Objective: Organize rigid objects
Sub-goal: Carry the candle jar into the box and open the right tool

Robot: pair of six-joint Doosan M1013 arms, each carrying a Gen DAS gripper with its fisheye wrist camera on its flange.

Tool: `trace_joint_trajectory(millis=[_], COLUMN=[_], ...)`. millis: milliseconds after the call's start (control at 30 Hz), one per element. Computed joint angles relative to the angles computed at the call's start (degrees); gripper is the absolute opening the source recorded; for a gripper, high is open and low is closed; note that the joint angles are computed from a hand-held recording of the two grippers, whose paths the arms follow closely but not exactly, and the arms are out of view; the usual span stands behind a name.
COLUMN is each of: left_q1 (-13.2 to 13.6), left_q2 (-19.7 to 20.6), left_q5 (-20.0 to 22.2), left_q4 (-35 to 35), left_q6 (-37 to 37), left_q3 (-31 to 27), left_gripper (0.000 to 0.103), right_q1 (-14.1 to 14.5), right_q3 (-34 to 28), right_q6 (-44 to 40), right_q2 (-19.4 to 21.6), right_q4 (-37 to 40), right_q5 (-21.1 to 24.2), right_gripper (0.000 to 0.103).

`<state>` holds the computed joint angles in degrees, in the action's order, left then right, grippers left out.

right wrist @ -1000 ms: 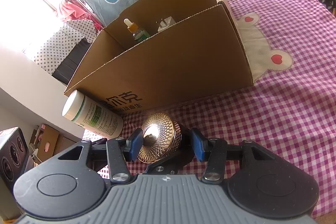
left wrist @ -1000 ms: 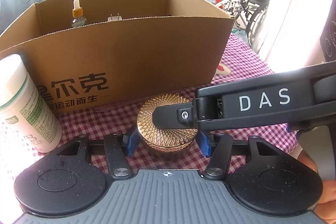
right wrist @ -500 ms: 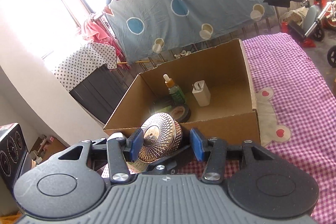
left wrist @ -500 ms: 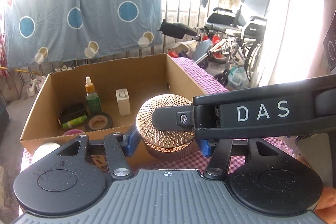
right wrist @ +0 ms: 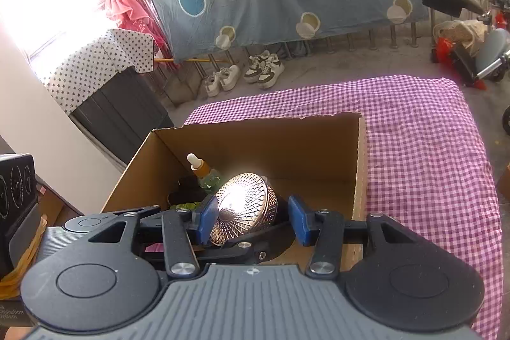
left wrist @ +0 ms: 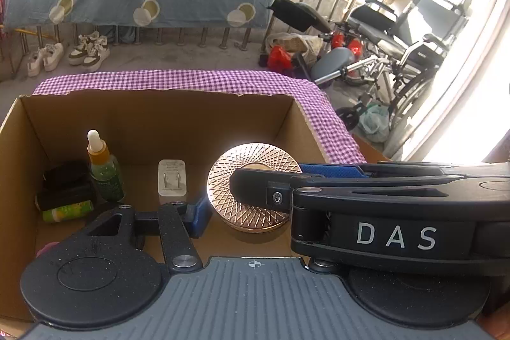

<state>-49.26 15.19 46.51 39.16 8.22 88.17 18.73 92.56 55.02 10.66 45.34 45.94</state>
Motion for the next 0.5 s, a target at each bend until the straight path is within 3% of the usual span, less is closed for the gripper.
trace_joint_trajectory(millis=[167, 500], left_q1=[2.65, 4.58], left_q2=[1.47, 2.73], left_q5=[-0.41, 0.28], left_q4=[-7.17, -15.36], left_q6=[4.87, 7.77], left_q3=[-1.21, -2.90], left_gripper=[0.056, 0.061], right_q1=[-0.15, 0.77], right_q3=[-4.23, -6.39], right_q6=[2.45, -0.15], right_q2=[4.31, 5.97], right_q4=[-2.86, -4.54], right_q5=[3.85, 2.49], right_gripper=[0.049, 0.048])
